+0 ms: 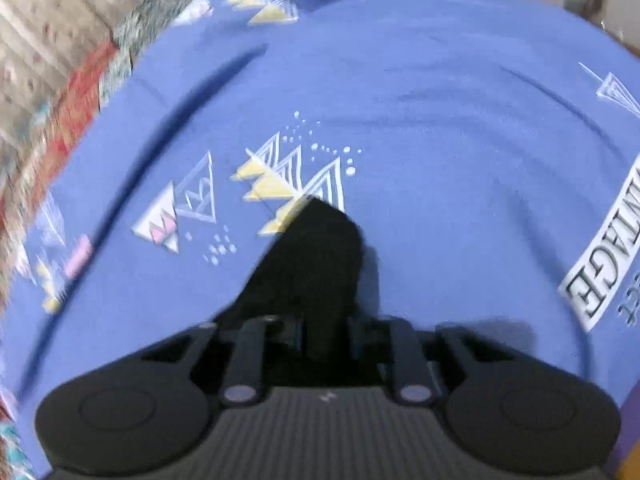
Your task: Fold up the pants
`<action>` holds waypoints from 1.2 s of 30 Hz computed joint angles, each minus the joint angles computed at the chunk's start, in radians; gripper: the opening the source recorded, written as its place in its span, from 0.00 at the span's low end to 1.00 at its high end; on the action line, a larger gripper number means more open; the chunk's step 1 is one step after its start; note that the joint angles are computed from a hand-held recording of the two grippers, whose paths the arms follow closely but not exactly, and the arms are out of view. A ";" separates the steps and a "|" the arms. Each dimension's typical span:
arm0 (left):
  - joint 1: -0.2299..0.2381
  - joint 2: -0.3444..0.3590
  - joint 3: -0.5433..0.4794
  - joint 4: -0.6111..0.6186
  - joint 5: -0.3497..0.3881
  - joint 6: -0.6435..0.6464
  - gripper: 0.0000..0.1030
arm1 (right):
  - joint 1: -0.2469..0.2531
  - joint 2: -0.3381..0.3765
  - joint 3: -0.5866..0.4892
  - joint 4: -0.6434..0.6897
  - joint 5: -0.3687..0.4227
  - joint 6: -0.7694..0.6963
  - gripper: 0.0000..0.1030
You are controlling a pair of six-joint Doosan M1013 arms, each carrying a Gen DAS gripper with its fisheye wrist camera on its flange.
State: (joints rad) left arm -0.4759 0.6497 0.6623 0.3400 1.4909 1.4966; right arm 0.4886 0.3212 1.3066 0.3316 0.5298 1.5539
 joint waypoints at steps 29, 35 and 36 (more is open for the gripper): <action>0.436 -0.579 0.766 -0.428 -0.491 -0.243 0.18 | 0.147 0.179 -0.297 0.365 0.428 -0.405 0.14; 0.446 -0.612 0.888 -0.353 -0.567 -0.353 0.62 | 0.141 0.190 -0.319 0.352 0.507 -0.404 0.45; 0.457 -0.625 0.900 -0.379 -0.583 -0.353 0.66 | 0.128 0.173 -0.298 0.386 0.481 -0.421 0.47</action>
State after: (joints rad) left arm -0.0189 0.0247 1.5620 -0.0394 0.9081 1.1431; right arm 0.6161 0.4945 1.0083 0.7179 1.0106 1.1325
